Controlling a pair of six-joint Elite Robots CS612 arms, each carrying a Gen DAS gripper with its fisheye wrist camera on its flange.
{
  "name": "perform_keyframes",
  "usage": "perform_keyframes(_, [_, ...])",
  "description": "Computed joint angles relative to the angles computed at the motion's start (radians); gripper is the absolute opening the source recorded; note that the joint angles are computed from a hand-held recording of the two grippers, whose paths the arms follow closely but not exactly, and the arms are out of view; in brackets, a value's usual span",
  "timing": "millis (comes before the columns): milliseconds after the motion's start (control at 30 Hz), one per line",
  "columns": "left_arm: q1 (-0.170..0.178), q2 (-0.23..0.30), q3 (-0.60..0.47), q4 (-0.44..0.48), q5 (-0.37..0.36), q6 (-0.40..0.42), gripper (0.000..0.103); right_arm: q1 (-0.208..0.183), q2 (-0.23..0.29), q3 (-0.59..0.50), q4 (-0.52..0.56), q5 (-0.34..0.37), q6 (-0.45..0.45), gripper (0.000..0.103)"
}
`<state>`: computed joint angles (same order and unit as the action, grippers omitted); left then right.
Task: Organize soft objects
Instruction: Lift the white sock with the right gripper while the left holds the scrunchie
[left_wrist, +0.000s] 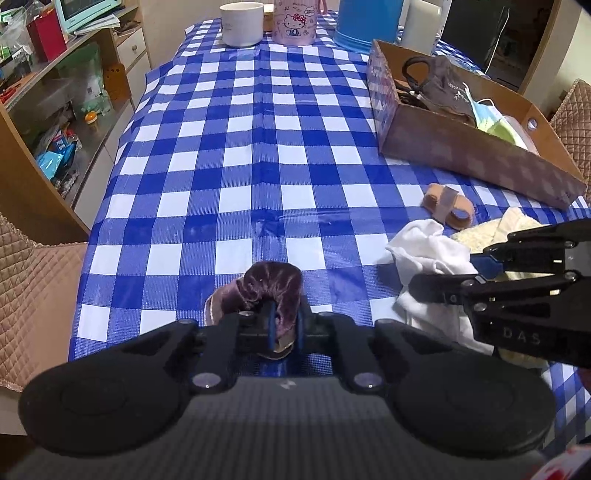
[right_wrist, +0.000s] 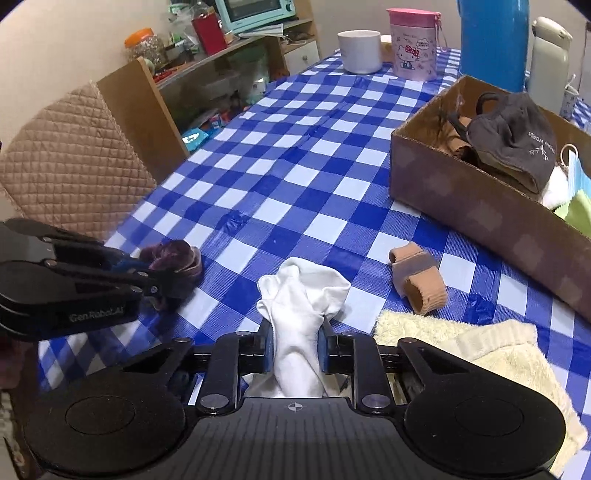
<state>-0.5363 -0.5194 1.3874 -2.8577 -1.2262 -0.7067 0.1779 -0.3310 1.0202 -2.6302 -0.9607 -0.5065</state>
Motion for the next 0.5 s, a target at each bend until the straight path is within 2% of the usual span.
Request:
perform_keyframes(233, [-0.01,-0.017,0.016,-0.016,0.026,0.006,0.009,-0.01,-0.023,0.032,-0.029,0.051,0.051,0.023])
perform_keyframes(500, [-0.028,-0.05,0.048,-0.05,0.078,0.013,0.009,-0.034,-0.064,0.101,-0.127,0.082,0.141,0.023])
